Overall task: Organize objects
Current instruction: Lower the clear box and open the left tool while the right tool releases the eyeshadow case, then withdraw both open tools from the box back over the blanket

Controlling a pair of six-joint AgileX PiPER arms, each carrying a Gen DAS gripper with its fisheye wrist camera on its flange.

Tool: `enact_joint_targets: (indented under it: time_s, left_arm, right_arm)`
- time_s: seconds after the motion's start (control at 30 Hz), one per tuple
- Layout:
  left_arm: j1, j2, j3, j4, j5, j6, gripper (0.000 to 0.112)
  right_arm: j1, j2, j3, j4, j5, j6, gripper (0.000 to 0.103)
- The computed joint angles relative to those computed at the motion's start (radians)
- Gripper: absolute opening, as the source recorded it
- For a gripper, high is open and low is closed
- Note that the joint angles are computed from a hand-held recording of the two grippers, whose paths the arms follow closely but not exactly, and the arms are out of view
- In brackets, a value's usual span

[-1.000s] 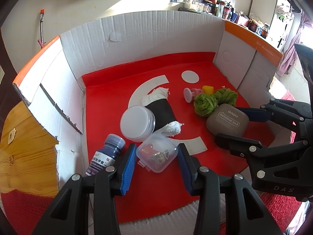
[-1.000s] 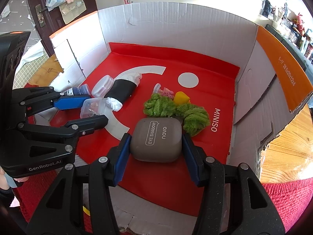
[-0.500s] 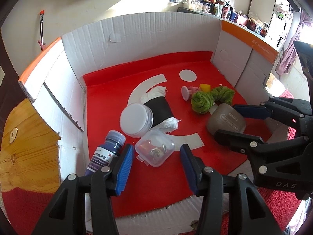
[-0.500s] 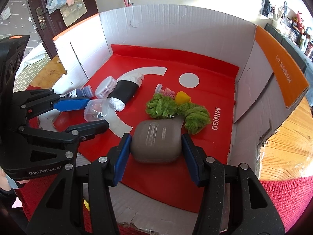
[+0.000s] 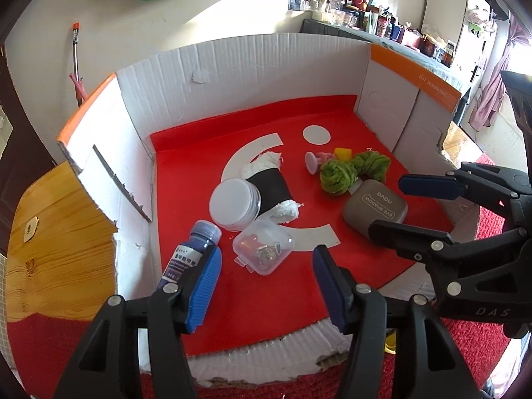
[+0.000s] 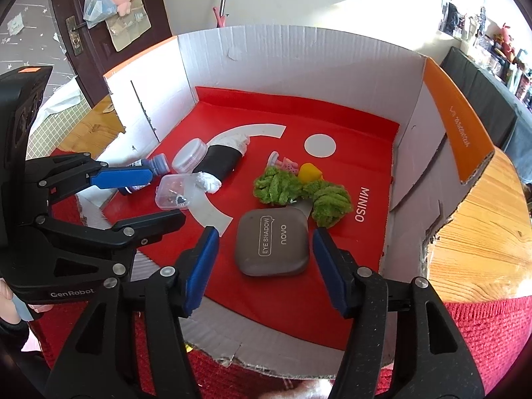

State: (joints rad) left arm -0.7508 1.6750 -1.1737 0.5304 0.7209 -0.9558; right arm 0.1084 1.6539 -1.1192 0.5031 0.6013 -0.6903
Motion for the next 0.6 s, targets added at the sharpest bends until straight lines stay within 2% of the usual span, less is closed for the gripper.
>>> enact_joint_targets:
  time_s: [0.13,0.3,0.6]
  left_arm:
    - [-0.007,-0.017,0.013,0.006,0.005,-0.017,0.060]
    - [-0.026,-0.039,0.028,0.034,0.013,-0.056,0.068]
    - [-0.066,-0.084,0.061,0.094,0.043,-0.136,0.074]
  right_arm:
    - [-0.003,-0.013,0.010,0.002,-0.004,0.000,0.060]
    - [-0.008,-0.038,0.030,0.024,-0.002,-0.017,0.063]
    - [-0.010,-0.098,0.077,0.043,-0.010,-0.033,0.070]
